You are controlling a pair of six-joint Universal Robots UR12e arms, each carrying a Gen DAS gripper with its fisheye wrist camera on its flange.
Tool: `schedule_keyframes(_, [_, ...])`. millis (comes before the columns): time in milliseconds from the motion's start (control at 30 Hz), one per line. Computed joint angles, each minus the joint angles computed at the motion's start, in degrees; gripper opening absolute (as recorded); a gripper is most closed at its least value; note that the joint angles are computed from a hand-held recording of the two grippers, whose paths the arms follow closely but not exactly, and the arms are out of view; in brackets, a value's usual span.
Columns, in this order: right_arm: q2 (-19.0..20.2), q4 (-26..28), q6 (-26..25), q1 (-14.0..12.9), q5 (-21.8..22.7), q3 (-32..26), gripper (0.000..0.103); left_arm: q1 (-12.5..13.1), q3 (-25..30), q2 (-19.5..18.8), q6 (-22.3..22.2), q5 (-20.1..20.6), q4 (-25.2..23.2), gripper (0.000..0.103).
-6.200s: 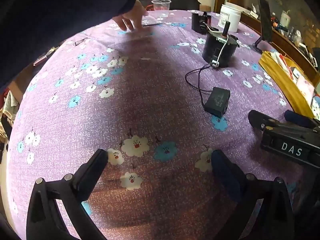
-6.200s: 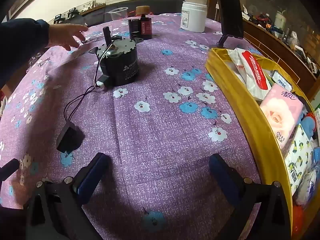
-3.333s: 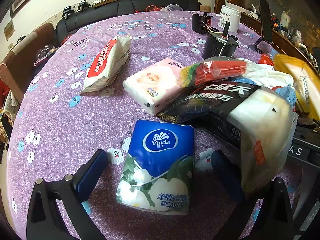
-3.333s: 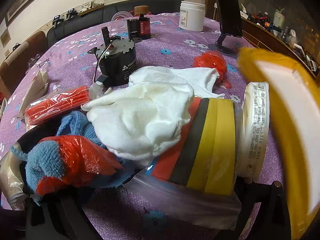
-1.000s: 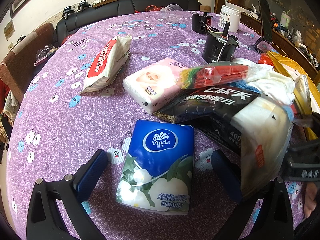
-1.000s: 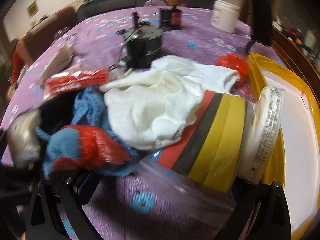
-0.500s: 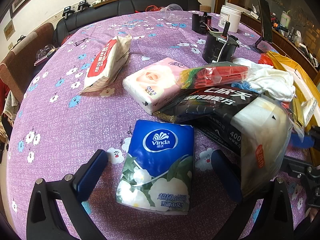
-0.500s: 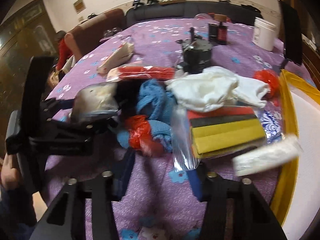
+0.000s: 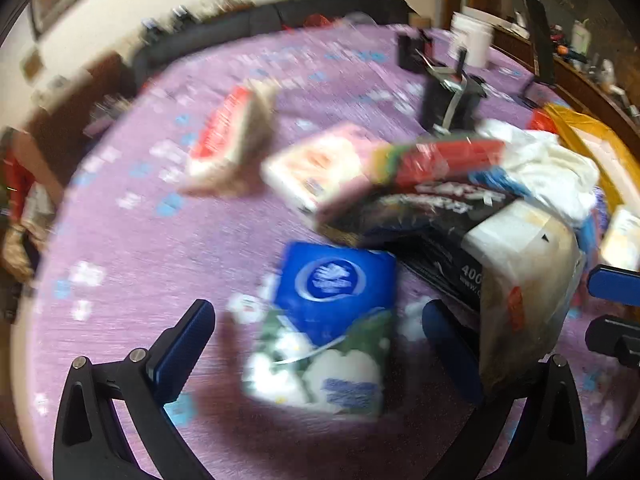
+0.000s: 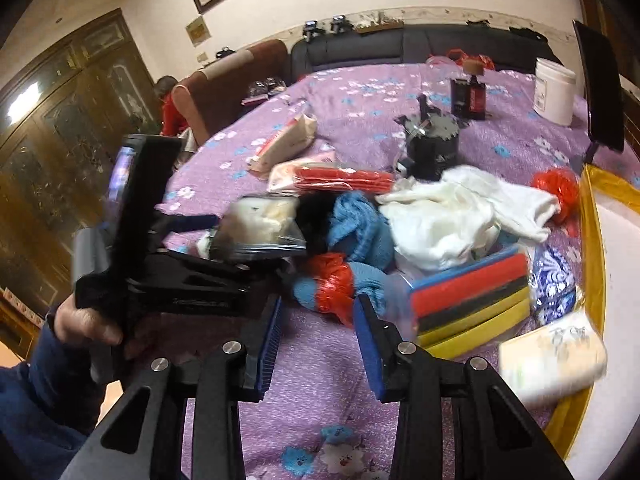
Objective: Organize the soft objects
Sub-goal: 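Move the right tool over the black-and-white wipes pack and lower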
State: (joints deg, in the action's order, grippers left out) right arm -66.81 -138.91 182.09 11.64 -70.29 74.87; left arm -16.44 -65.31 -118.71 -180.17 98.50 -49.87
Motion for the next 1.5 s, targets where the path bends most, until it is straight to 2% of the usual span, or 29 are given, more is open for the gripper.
schedule_keyframes(33, [0.04, 0.24, 0.05, -0.09, 0.16, -0.05, 0.040, -0.34, -0.79, 0.35, -0.50, 1.95, 1.92, 0.103])
schedule_keyframes(100, [-0.06, 0.22, 0.22, -0.24, 0.09, 0.06, 0.040, -0.40, -2.24, 1.17, -1.50, 2.48, 4.54, 0.103])
schedule_keyframes(200, [-0.27, -0.08, -0.26, -0.25, -0.60, 0.25, 0.040, -1.01, -3.74, 1.79, -2.16, 5.75, 7.98, 0.103])
schedule_keyframes(300, [-0.14, 1.41, -0.83, 0.03, -2.35, -0.22, 0.040, -1.92, -4.54, 1.87, -1.43, 10.54, 11.54, 0.103])
schedule_keyframes(433, [0.02, 2.73, -1.36, 0.41, -4.95, -0.57, 0.040, -2.56, -5.31, 2.04, -0.08, 14.01, 15.01, 0.103])
schedule_keyframes(667, [0.06, 3.68, -0.72, 0.35, -5.03, -0.44, 0.040, -3.24, -5.56, 2.19, 2.17, 16.06, 16.25, 0.103])
schedule_keyframes(933, [-0.71, 4.86, -2.74, 0.16, -1.65, 0.16, 0.040, -3.51, -5.61, 2.16, 3.29, 16.46, 16.55, 0.103])
schedule_keyframes(1100, [-1.65, 1.89, -0.40, -0.18, -4.54, 0.86, 0.041, -3.63, -5.73, 2.22, 3.67, 16.56, 16.70, 0.103])
schedule_keyframes(1167, [-1.85, 0.72, 0.99, -0.25, -7.39, 1.11, 0.047, -3.65, -5.73, 2.22, 3.67, 16.59, 16.72, 0.103])
schedule_keyframes(1233, [-1.85, 0.38, 2.48, -0.41, -9.09, 1.22, 0.067, -3.63, -5.71, 2.21, 3.67, 16.53, 16.70, 0.103])
schedule_keyframes(1367, [-1.00, 2.01, 5.66, -1.07, -9.16, 0.57, 0.068, -3.70, -5.85, 2.32, 3.61, 16.72, 16.79, 0.103])
schedule_keyframes(1500, [-0.34, 2.35, 4.16, -0.59, -8.75, 0.08, 0.070, -3.72, -6.00, 2.47, 3.92, 16.82, 16.86, 0.103])
